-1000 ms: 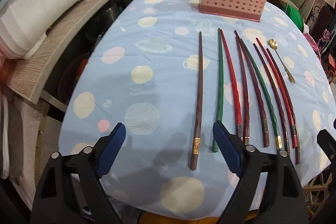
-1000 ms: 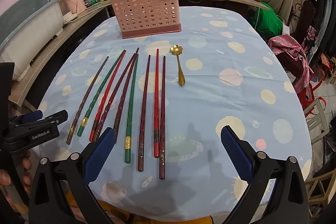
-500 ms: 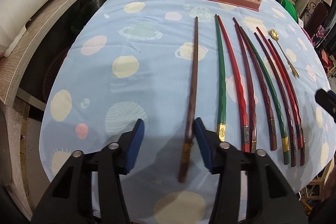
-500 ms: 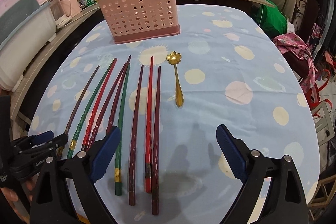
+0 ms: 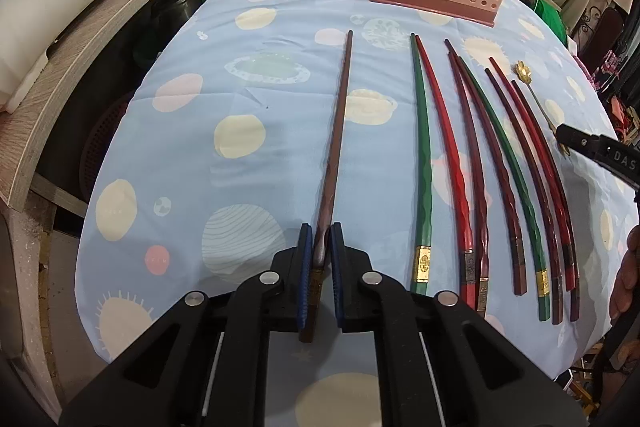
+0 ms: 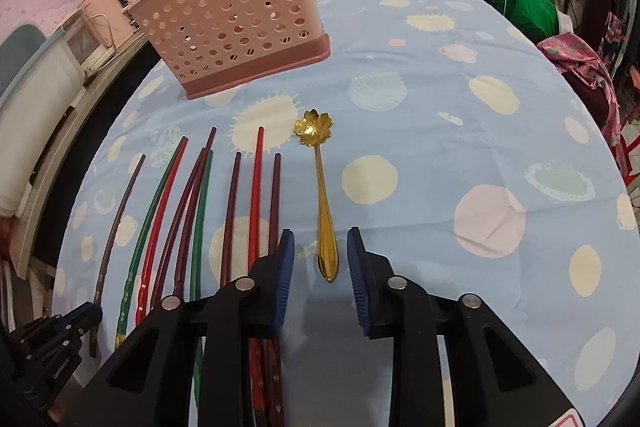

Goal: Organize utensils
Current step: 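Grasp the dark brown chopstick with the left gripper while the right gripper grasps the gold spoon, then lift the brown chopstick and gold spoon with both grippers toward the pink basket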

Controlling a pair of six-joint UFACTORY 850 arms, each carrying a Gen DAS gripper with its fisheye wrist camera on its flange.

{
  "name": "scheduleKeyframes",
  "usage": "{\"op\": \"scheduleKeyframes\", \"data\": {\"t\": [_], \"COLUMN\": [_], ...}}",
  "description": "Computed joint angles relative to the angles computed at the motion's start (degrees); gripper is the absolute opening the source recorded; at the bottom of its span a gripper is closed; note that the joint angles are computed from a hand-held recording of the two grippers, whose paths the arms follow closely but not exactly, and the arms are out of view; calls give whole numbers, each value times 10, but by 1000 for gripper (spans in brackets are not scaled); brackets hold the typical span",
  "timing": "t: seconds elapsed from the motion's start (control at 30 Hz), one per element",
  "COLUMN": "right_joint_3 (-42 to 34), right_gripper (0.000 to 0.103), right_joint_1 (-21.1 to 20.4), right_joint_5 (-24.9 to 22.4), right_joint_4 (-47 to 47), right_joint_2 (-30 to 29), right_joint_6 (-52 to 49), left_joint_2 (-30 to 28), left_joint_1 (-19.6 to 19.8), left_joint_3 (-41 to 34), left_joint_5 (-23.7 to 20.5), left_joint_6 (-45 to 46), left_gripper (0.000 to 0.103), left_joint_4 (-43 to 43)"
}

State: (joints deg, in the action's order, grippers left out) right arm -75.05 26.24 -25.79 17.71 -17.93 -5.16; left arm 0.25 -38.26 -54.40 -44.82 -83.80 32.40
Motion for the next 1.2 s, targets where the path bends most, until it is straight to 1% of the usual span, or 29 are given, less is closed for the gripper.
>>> {"op": "scheduleKeyframes", "data": {"t": [0.03, 0.1, 0.17, 0.3, 0.43, 0.7, 0.87, 0.93, 1.0, 1.03, 1.07, 1.2], "right_joint_3": [6, 13, 16, 23, 36, 57, 67, 70, 70, 72, 79, 81], "right_gripper": [16, 15, 11, 10, 10, 10, 10, 9, 8, 4, 3, 2], "right_joint_1": [0, 1, 1, -3, -2, -5, -3, -1, -3, -6, -7, -4], "right_joint_5": [7, 18, 22, 26, 34, 40, 38, 36, 27, 21, 32, 31], "right_joint_4": [2, 3, -1, 22, 18, 27, 29, 16, 24, 37, 45, 29], "right_joint_2": [3, 6, 7, 13, 27, 57, 65, 63, 55, 52, 56, 59], "right_joint_6": [-1, -3, 2, -13, -10, -16, -18, -8, -12, -21, -30, -20], "left_joint_2": [0, 0, -1, 1, 6, 18, 22, 22, 20, 19, 19, 17], "left_joint_1": [1, 0, 0, 1, 6, -6, -9, -10, -7, -4, -3, -4], "left_joint_3": [0, 0, -1, 0, 2, -1, -2, -2, 1, 3, 5, 11], "left_joint_5": [0, 0, 0, 3, 13, 5, 4, 4, 10, 14, 18, 17], "left_joint_6": [0, -1, 0, 1, 6, -10, -18, -20, -15, -11, -8, -8], "left_gripper": [9, 9, 9, 9, 8, 7, 7, 7, 7, 7, 7, 7], "left_joint_4": [-1, 0, 0, -4, -16, 4, 11, 13, 5, -5, -10, -17]}}
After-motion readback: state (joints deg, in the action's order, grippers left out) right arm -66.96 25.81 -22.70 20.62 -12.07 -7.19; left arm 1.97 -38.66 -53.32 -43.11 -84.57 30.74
